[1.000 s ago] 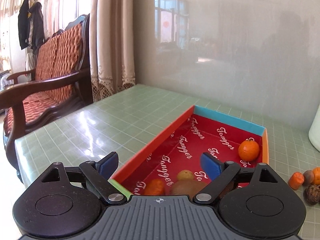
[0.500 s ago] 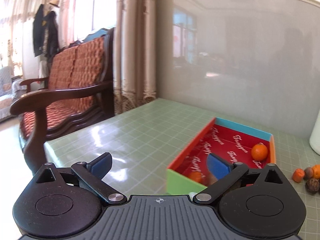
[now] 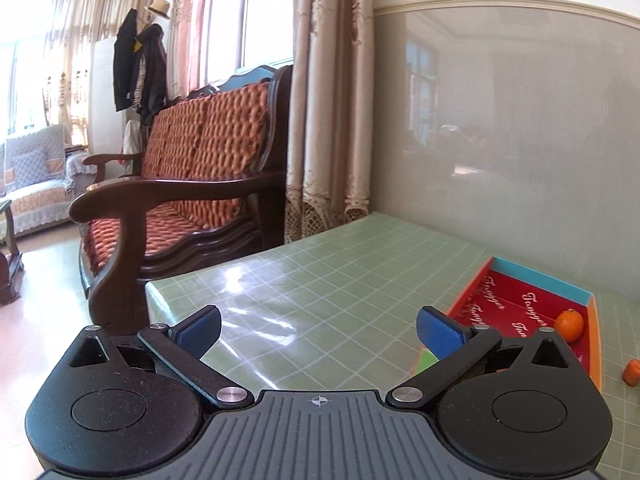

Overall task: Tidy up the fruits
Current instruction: 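Move the right tool over the fruit pile toward the dark dried fruit, then close the right tool on the large dark dried fruit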

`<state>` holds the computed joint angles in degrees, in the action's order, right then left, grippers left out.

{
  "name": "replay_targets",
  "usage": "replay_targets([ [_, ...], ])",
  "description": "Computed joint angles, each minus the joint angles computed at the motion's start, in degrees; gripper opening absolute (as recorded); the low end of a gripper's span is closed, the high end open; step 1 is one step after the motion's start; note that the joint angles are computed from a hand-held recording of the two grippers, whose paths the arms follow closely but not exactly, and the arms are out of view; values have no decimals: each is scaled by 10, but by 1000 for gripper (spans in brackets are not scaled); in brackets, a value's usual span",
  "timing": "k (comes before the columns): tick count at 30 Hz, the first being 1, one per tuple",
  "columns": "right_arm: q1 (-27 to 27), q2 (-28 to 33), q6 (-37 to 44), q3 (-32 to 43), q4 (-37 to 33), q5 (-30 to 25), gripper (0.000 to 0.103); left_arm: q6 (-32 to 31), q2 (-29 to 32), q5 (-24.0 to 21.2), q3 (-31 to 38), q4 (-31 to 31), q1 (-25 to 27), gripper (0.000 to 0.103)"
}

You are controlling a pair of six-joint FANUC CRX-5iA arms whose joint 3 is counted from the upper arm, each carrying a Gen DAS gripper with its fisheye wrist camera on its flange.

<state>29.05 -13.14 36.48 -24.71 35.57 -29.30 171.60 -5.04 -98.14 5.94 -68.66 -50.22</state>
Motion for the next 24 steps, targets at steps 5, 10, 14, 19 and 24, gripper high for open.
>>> replay_targets([
  [5, 4, 16, -3, 12, -1, -14, 71, 13, -17, -8, -17, 5, 10, 103],
  [10, 5, 37, 18, 33, -28, -34, 70, 18, -30, -13, -30, 7, 17, 103],
  [14, 5, 48, 25, 41, -34, -43, 69, 24, -36, -11, -36, 11, 21, 103],
  [19, 1, 53, 30, 44, -41, -39, 60, 23, -35, -9, -36, 12, 21, 103],
  [24, -1, 56, 55, 53, -70, -32, 52, 20, -35, -10, -36, 10, 17, 103],
])
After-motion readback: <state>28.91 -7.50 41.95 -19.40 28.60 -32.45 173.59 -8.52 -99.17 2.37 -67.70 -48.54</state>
